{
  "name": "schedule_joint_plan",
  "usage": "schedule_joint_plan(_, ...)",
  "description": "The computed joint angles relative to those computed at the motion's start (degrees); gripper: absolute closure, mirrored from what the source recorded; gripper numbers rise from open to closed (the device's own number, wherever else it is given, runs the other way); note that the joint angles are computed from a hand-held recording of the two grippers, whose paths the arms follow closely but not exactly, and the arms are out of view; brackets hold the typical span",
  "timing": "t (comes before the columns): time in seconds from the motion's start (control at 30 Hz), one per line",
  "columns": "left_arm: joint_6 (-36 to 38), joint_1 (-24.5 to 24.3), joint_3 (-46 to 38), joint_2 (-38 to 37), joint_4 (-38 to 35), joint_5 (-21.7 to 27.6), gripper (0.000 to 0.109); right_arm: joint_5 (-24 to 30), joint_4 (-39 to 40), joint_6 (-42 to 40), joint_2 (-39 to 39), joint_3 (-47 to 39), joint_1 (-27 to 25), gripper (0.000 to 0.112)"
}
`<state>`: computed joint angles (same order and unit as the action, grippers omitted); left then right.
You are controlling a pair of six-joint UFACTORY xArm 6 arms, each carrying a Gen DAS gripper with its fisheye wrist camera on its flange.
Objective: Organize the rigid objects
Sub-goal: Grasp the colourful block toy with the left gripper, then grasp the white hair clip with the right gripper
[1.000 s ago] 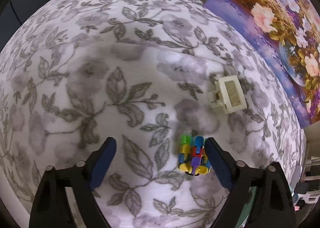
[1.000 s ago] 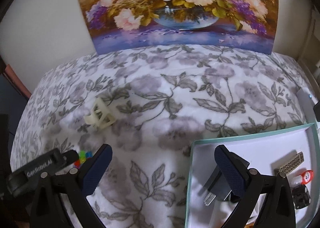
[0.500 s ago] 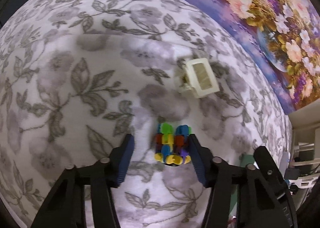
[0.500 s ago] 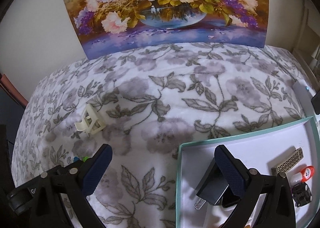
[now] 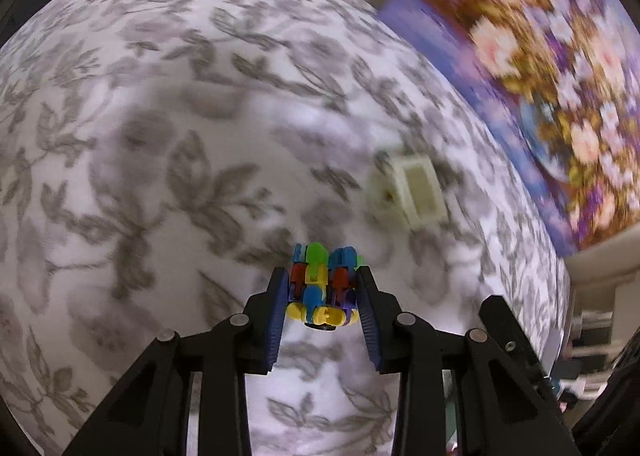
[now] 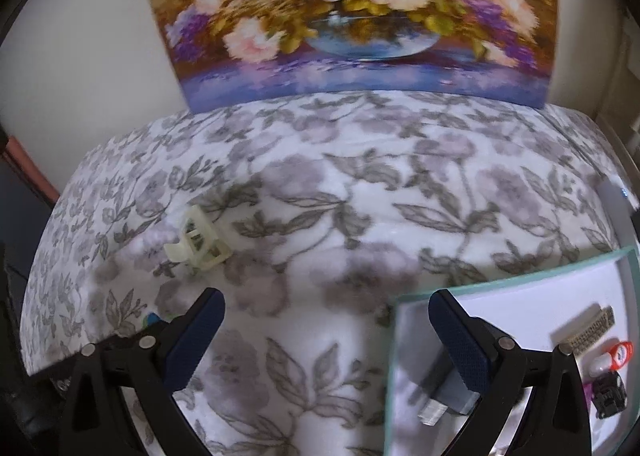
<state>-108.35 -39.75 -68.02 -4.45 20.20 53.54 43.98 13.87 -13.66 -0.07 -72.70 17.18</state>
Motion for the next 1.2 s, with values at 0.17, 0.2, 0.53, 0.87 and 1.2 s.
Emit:
schedule_joint_plan(0.17,-5.5,0.5,3.9,-4.8,3.3,3.1,0.073,0.5,0.5,-1.8,2.8,-2.4,3.0,0.009)
schedule_joint_plan(0.2,-6.2,0.5,4.4,-5.6,3.9,3.9,0.073,0.8,0.1,-1.7,3.6,-3.1,3.7,0.009)
schedule_joint_plan(0.53,-8.7,1.3,8.4,-9.8,5.0,3.0,0.073,3.2,-2.4,-0.2,11.0,-10.0,8.6,0.017)
schedule_joint_plan(0.87,-8.1,1.8,8.7,-9.6,4.1,2.1,0.073,5.0,-5.4,2.8,15.2,-14.1,10.9,0.044)
schedule_joint_plan(1.2,-7.7,1.3,7.5,-9.7,3.4,3.9,0.073,5.6,-5.3,2.8,13.2,-12.1,10.6,0.053)
